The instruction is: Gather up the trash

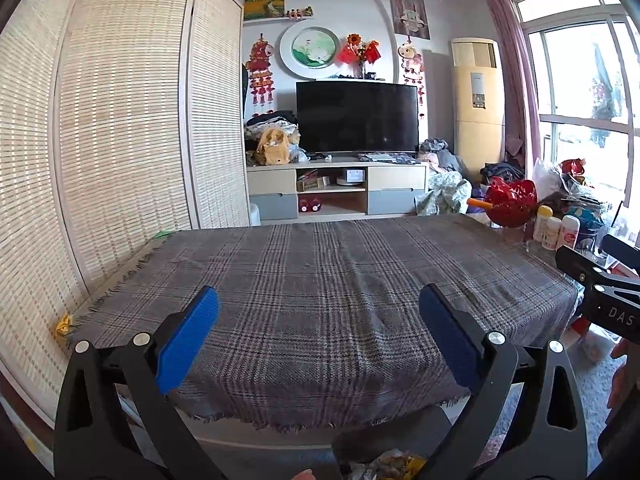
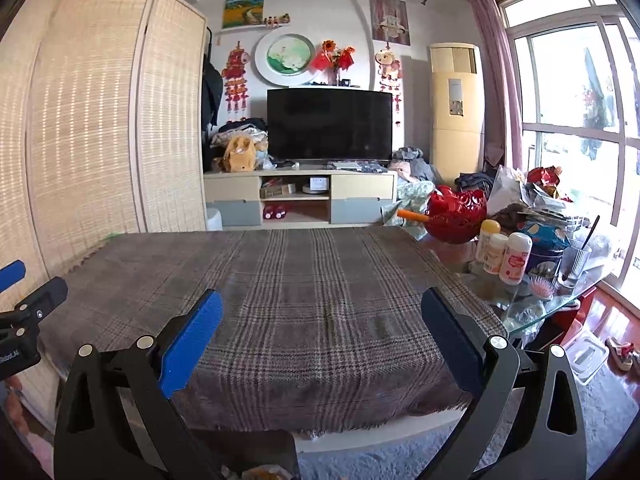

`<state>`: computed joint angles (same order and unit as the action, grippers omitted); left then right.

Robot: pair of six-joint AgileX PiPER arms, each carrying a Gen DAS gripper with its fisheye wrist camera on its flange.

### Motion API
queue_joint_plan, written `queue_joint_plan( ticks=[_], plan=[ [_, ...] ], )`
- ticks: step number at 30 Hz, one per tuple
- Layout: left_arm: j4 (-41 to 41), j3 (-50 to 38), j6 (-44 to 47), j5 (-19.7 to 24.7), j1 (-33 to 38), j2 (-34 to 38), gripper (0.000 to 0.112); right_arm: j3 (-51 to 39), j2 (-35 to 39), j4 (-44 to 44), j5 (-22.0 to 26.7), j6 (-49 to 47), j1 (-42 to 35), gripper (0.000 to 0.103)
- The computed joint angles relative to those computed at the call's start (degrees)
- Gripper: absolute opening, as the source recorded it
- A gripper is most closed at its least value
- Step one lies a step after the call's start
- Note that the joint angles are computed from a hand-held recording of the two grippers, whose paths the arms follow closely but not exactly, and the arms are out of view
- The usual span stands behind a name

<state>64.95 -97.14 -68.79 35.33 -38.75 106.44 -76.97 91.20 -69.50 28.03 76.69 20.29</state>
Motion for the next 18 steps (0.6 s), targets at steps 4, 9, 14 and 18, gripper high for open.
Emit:
queue_joint_plan(
  ticks=[4,9,14,18],
  plan=[
    [-0.51,0.07,0.31,-0.71,0.4,0.12,0.095,-0.23,0.2,0.96,-0.04,-0.99,0.0,0.1],
    [0.34,0.81,-0.92,-0.59,0.47,-0.37,0.095,-0.44,0.28,1.28,0.37,-1.32,0.08,0.1],
    [0.23,1.04,-0.99,-1.6,0.72,-0.46,0.095,-0.86,0.47,2.52,0.07,-3.01,0.1,0.1],
    [0.23,1.02,-0.82,-1.98,0.82,-0.45,0.095,-0.84,0.41,2.35,-0.02,-2.69,0.02,0.1]
  ],
)
